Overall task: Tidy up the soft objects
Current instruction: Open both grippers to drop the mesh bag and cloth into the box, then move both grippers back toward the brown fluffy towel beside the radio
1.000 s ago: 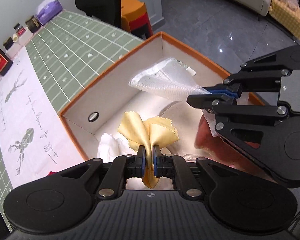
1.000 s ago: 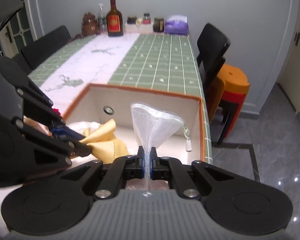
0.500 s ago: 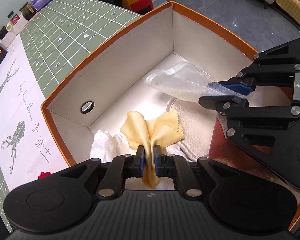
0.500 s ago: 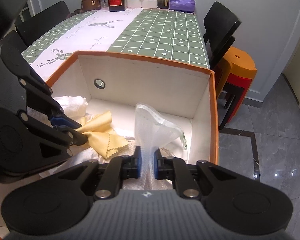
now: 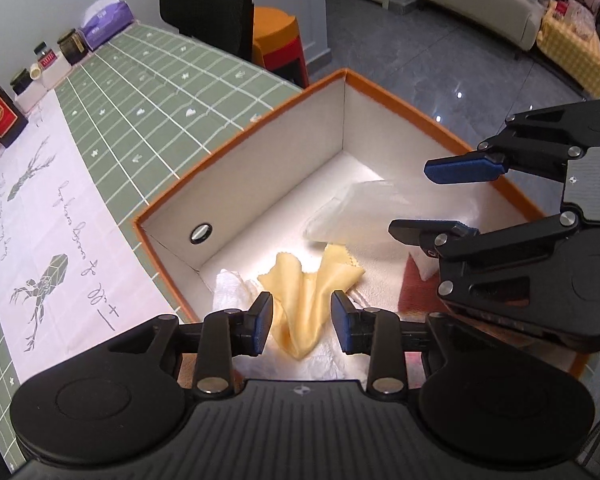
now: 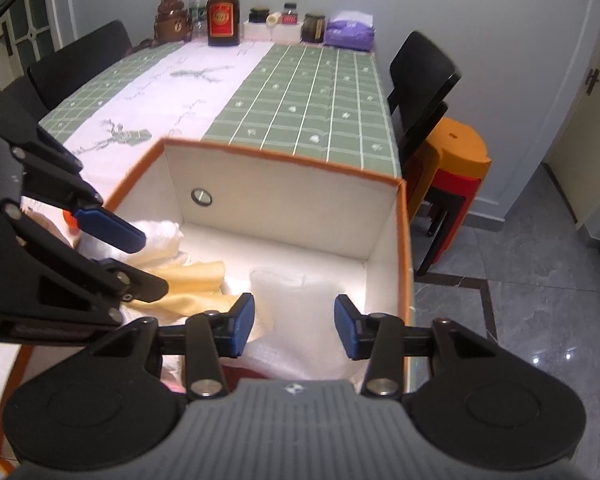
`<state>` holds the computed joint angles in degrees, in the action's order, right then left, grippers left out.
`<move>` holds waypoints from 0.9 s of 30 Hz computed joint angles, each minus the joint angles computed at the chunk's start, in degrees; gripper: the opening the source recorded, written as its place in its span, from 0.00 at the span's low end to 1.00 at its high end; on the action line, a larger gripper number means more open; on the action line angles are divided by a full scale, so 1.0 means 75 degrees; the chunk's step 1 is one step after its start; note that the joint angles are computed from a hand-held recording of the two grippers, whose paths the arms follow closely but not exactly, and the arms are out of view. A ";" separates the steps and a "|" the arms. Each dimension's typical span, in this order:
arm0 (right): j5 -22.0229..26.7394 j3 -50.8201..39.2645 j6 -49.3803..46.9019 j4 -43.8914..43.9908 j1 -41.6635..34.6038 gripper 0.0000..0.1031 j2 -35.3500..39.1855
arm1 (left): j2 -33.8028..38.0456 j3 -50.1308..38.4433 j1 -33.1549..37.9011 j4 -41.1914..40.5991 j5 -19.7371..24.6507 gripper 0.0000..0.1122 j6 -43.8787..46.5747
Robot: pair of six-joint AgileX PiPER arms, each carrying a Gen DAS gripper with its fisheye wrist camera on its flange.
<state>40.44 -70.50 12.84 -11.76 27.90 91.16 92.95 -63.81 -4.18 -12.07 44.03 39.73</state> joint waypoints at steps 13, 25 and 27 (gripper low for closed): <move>-0.0464 0.1118 0.3916 -0.2536 0.2541 0.60 -0.1760 | -0.2960 0.2121 0.3959 -0.4105 0.1216 0.36 0.4897; 0.0377 0.1958 0.9531 -0.6684 0.6227 0.66 -0.1463 | -0.3900 0.4384 0.9154 -0.6018 0.2897 0.34 0.9127; 0.0598 0.2023 1.0212 -0.7089 0.6701 0.66 -0.1234 | -0.3611 0.4627 0.9828 -0.6038 0.2902 0.34 0.9707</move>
<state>44.92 -55.33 89.43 -64.93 78.16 81.90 65.86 -29.10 69.53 -57.36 65.79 112.53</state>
